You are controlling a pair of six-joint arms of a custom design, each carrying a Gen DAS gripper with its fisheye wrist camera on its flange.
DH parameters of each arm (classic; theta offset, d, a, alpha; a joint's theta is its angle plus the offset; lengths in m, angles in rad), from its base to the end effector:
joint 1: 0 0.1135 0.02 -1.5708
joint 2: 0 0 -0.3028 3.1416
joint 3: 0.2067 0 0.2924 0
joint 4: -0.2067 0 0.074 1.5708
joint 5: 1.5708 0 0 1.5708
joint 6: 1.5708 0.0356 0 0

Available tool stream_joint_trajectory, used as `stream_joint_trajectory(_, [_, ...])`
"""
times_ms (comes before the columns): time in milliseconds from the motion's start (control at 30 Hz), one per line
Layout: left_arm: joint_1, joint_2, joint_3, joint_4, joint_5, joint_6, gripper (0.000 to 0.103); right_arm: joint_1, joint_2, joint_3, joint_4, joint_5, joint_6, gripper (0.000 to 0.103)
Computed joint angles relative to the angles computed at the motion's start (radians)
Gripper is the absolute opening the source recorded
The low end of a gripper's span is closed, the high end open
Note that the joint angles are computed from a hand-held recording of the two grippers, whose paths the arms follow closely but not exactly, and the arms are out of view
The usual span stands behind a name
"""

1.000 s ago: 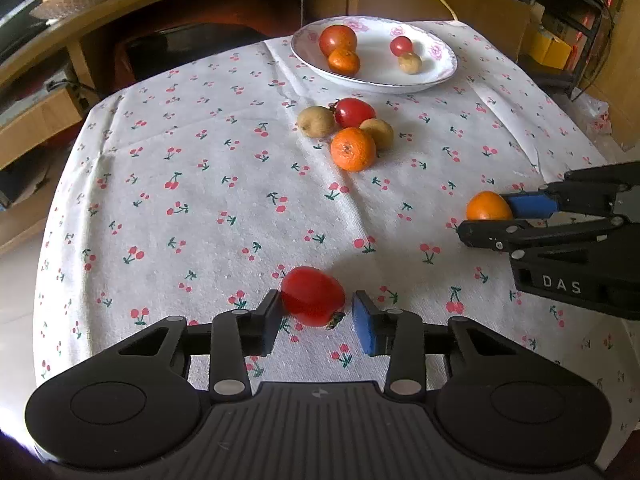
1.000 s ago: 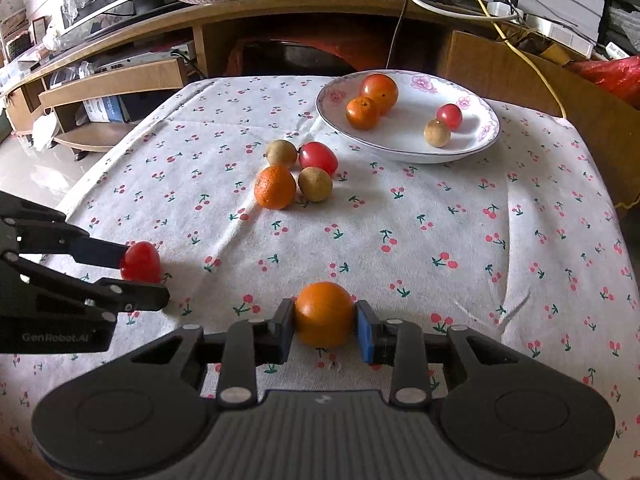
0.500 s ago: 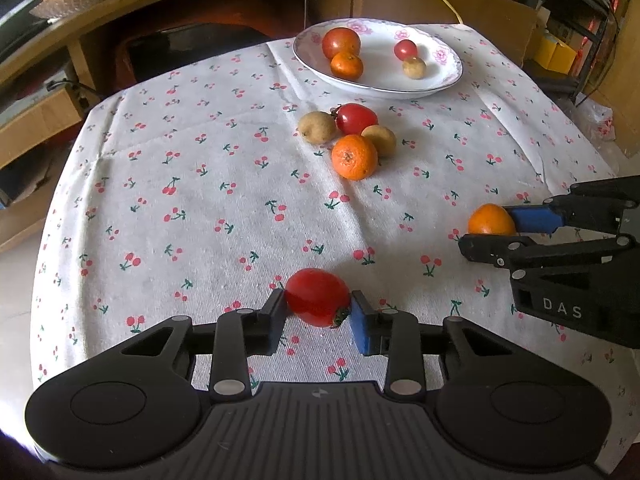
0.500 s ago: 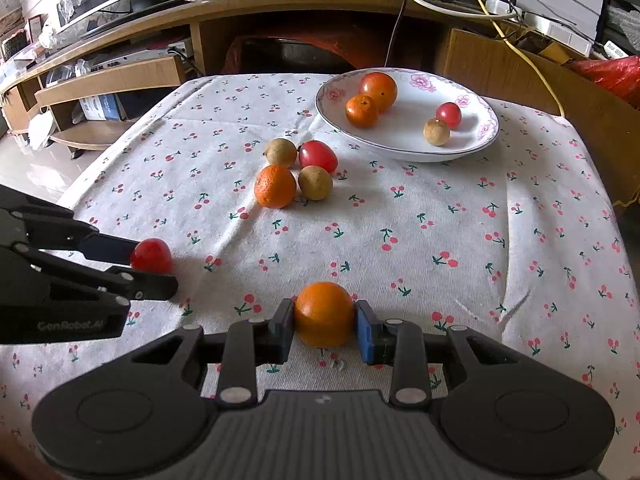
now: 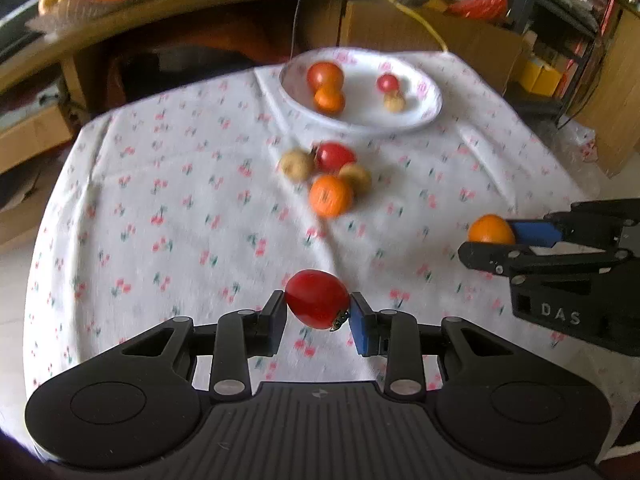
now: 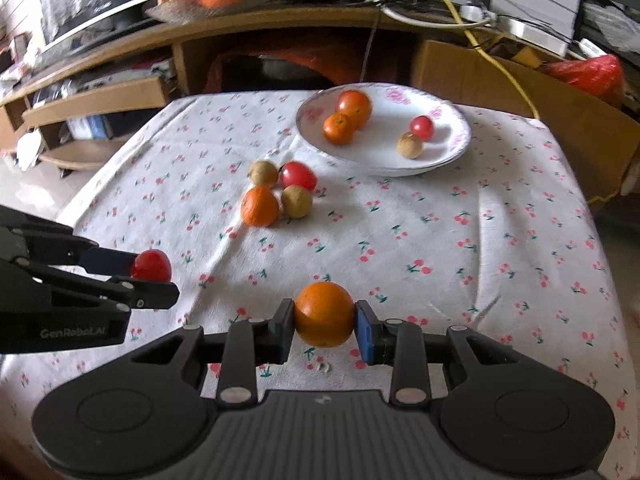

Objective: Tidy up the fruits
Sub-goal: 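Carry the red tomato with the left gripper while the right carries the mandarin to the bowl, then lower both held fruits into the white bowl and open both grippers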

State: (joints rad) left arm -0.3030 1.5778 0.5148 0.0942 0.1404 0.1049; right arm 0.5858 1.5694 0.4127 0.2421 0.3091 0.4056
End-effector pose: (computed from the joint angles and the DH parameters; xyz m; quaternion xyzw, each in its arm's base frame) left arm 0.2615 -0.0870 0.1054 0.2133 0.9287 -0.0959 0.2877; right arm 0.2189 0.1322 0.0930 -0.0348 0.9360 0.0233 0.3494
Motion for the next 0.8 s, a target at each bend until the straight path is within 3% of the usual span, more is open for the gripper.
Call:
stream_joint_trajectory(133, [-0.020,-0.007,0.036,-0.006,0.013,-0.026,0.041,-0.023,-0.040,0.043,-0.069,0.003,-0.015,0.049])
stream_joint_trajectory(800, [-0.077,0.254,0.364,-0.024,-0.006,-0.079,0.042,-0.273,0.103,0.224,-0.008,-0.125,-0.180,0.049])
